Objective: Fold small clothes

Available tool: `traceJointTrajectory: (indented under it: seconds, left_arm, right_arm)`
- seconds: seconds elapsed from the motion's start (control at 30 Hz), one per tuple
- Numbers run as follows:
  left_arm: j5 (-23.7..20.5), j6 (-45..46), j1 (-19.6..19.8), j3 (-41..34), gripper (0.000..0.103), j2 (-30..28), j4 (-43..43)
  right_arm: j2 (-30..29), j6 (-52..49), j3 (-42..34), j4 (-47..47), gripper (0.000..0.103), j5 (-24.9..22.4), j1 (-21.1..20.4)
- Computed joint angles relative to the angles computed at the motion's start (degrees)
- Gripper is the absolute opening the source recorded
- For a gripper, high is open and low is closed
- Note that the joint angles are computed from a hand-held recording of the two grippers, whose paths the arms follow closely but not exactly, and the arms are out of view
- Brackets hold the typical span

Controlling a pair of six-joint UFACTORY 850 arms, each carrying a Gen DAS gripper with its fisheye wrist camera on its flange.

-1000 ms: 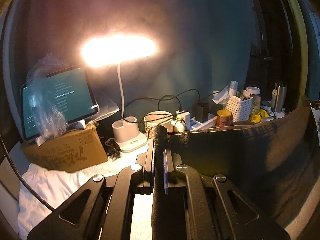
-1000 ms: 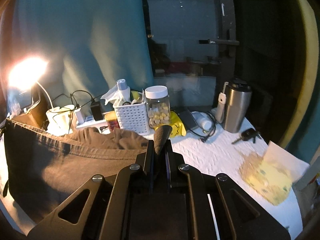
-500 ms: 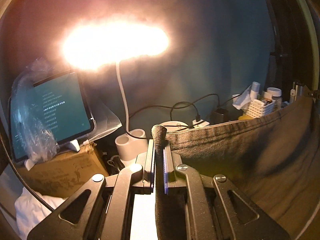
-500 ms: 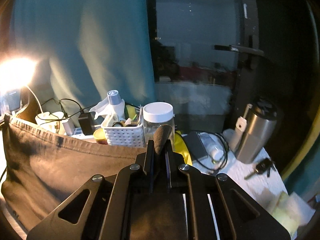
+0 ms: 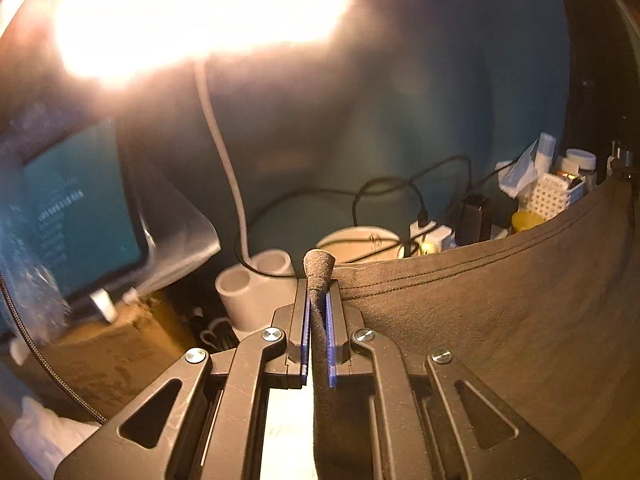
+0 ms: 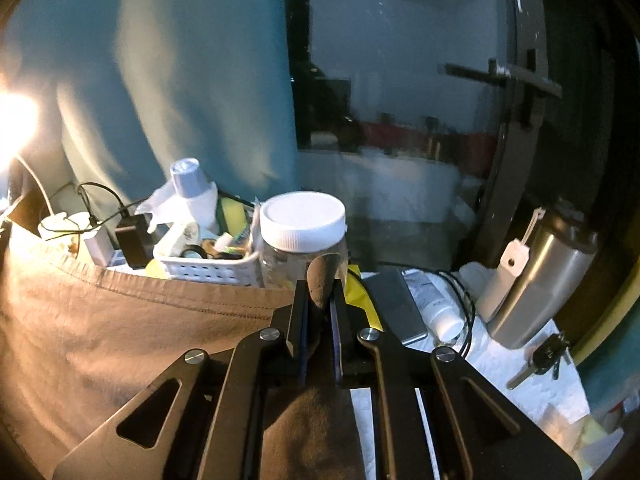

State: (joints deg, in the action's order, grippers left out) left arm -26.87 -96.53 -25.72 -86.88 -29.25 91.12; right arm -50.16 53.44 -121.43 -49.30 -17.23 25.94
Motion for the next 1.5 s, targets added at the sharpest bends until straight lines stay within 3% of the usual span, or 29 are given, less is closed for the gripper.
traceJointTrajectory:
  seconds: [0.2,0.3,0.37,0.4,0.43,0.9,0.97,1.13,1.3,1.5]
  left_arm:
    - [0.31,5.26,0.44,-1.49,0.006,-2.51,-5.20]
    - [-1.00,12.37,0.71,-3.76,0.009,-4.51,-12.83]
    - [0.13,16.46,1.47,-4.60,0.010,-5.04,-19.19]
    - [0.96,16.76,1.93,-4.45,0.013,-4.92,-21.73]
    - [1.11,16.75,2.18,-4.45,0.016,-4.86,-23.10]
    - [1.33,11.71,1.09,4.64,0.020,4.06,-23.10]
    - [1.63,9.66,0.70,6.79,0.025,6.06,-22.56]
    - [2.40,-3.14,-1.46,14.47,0.053,12.16,-13.79]
    - [0.29,-3.14,-4.03,18.27,0.053,14.80,-15.08]
    - [1.60,-0.89,-5.63,22.53,0.053,17.39,-20.54]
  right_arm:
    - [-4.79,-4.42,-5.57,4.14,0.011,-2.93,-0.33]
    - [-6.86,-0.59,-8.43,-1.02,0.011,-8.07,0.14]
    - [-6.41,0.58,-7.87,-1.60,0.017,-8.85,0.01]
    - [-5.25,2.38,-6.10,-2.64,0.029,-8.05,-0.15]
    - [-4.12,4.24,-4.41,-4.02,0.034,-7.42,-0.20]
    - [10.07,22.66,16.22,-17.80,0.034,-4.65,0.99]
    - [11.97,24.63,18.99,-18.75,0.034,-4.11,1.19]
    - [17.62,31.67,27.53,-24.19,0.034,-3.69,2.13]
    - [23.27,40.00,36.90,-29.08,0.034,-2.02,2.31]
    - [28.25,50.09,47.04,-34.53,0.034,1.41,1.90]
